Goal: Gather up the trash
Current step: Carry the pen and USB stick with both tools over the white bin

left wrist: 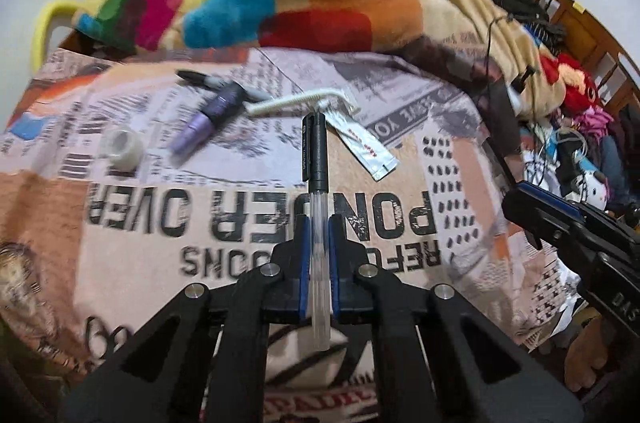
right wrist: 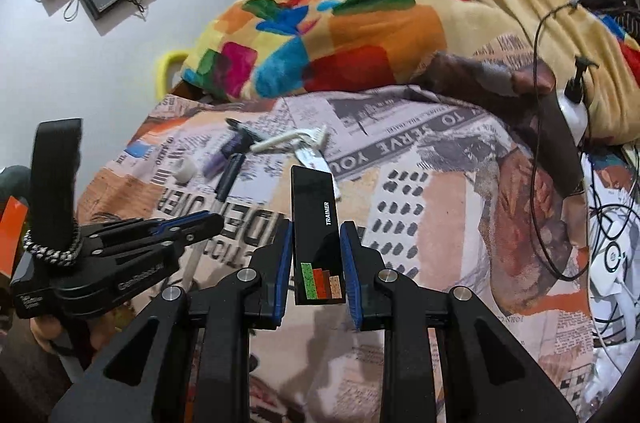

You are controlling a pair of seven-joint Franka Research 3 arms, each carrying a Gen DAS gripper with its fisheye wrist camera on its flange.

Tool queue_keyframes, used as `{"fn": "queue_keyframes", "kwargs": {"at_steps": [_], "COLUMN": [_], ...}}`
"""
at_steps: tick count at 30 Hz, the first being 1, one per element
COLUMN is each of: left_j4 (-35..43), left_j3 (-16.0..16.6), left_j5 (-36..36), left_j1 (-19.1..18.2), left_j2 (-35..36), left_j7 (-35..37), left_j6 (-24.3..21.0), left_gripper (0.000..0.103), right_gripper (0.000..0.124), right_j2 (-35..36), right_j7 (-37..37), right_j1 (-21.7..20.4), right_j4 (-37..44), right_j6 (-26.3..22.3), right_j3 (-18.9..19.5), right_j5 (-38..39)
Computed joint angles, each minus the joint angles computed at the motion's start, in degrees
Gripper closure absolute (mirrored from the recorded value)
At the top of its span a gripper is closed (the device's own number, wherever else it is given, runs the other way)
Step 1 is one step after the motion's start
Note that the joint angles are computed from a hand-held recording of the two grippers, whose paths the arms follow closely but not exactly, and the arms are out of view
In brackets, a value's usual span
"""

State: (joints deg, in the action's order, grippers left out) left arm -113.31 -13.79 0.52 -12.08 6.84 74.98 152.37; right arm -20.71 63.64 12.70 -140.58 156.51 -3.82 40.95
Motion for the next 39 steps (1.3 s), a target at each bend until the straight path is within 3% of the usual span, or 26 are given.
{"fn": "queue_keyframes", "kwargs": {"at_steps": [11, 21, 28, 39], "left_j4": [-13.3, -26.0, -34.7, -46.6], "left_j3": [2.5, 6.4, 9.7, 15.7], "left_j5": [2.1, 3.5, 4.6, 6.9], "left_j1": [-0.2, -0.3, 1.1, 7.9], "left_j2": [-19.2, -37.7, -51.6, -75.2], "left_j7": [-4.9, -8.2, -8.3, -4.9], "left_j6": [2.9, 1.3, -2.7, -15.1], "left_gripper": [0.096, 0.096, 0.096, 0.096], "right_gripper": [0.102, 0.102, 0.102, 0.102], "right_j2": [-10.5, -18.0, -20.0, -17.1], "right_j7": [5.3, 10.9, 14.4, 19.1], "right_j1": [1.5, 6.3, 10.6, 17.9], "right_j4": [-3.0, -4.4, -5.0, -3.3], "right_j6": [0.7, -0.2, 1.2, 1.5], "right_j3": [3.1, 6.2, 9.6, 14.4], "right_j5": [-5.1, -9.1, -11.0, -13.5]}}
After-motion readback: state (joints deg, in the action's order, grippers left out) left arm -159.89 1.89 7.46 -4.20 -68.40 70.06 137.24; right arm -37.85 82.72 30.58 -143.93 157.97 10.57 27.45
